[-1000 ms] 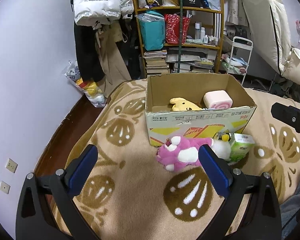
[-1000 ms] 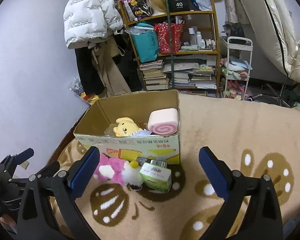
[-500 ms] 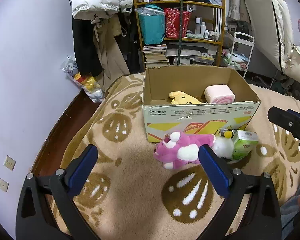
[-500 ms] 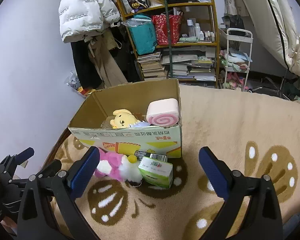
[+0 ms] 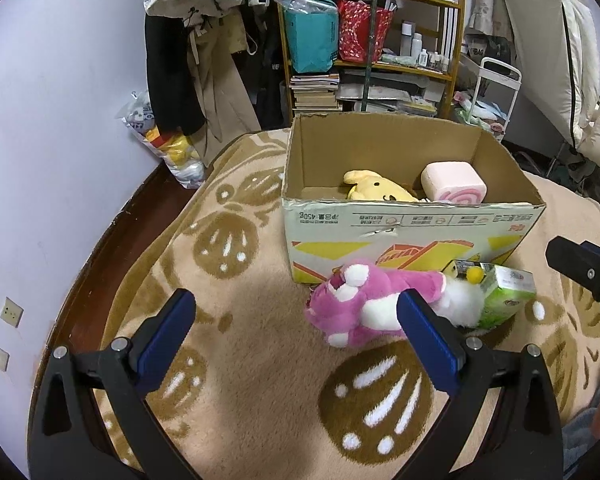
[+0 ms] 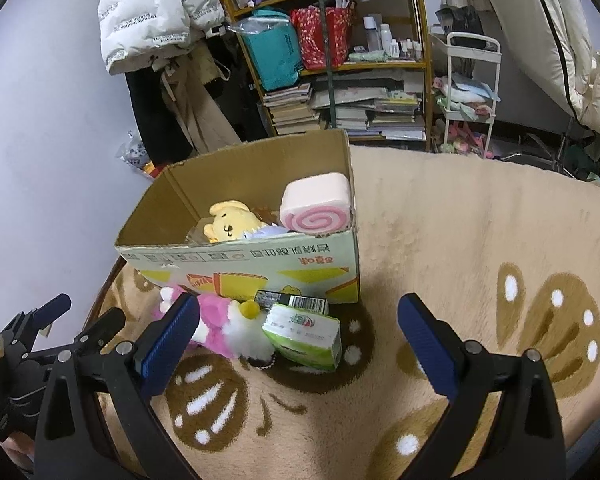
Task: Organize soft objects
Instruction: 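Move left tool to the pink plush while right tool approaches the green tissue pack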
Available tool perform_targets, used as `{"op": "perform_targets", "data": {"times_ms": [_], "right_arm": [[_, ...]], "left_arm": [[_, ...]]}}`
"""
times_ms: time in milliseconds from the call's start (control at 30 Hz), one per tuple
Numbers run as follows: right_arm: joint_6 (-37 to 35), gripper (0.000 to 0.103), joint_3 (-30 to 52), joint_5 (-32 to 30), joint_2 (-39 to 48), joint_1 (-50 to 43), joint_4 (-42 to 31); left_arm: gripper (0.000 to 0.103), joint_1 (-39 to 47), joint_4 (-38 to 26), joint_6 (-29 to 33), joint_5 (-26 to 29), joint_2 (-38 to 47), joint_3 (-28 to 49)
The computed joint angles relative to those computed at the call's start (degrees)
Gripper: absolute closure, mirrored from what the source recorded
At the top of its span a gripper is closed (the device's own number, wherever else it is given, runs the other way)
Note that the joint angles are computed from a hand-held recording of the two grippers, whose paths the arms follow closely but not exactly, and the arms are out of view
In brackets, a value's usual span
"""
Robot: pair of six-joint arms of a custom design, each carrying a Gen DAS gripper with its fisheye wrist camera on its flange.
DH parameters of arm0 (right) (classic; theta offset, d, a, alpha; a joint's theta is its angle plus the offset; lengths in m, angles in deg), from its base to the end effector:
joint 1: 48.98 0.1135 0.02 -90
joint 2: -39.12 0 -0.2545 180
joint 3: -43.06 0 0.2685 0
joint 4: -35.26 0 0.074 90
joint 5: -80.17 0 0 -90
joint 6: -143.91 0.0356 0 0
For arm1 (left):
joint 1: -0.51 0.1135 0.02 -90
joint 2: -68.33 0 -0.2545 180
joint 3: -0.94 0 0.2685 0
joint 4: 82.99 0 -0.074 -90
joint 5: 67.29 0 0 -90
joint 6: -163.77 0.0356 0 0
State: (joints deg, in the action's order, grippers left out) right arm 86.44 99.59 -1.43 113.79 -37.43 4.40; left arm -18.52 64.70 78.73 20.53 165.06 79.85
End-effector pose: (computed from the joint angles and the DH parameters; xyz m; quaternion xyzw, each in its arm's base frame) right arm 0.2749 0.0509 0.1929 0.1953 0.9139 0.0675 0.3495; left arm 0.3556 -0.1212 0.2000 0.1890 0.9207 -0.0240 0.3405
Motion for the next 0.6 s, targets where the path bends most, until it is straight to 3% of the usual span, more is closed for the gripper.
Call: {"op": "perform_targets", "data": {"times_ms": [600], "right_arm": [[1.85,0.0,3.49,-3.49,10.08,-3.74,-0.35]], "left_arm": [[0.004,-2.65,3.26,1.89,1.32,8.82,3.0]]}}
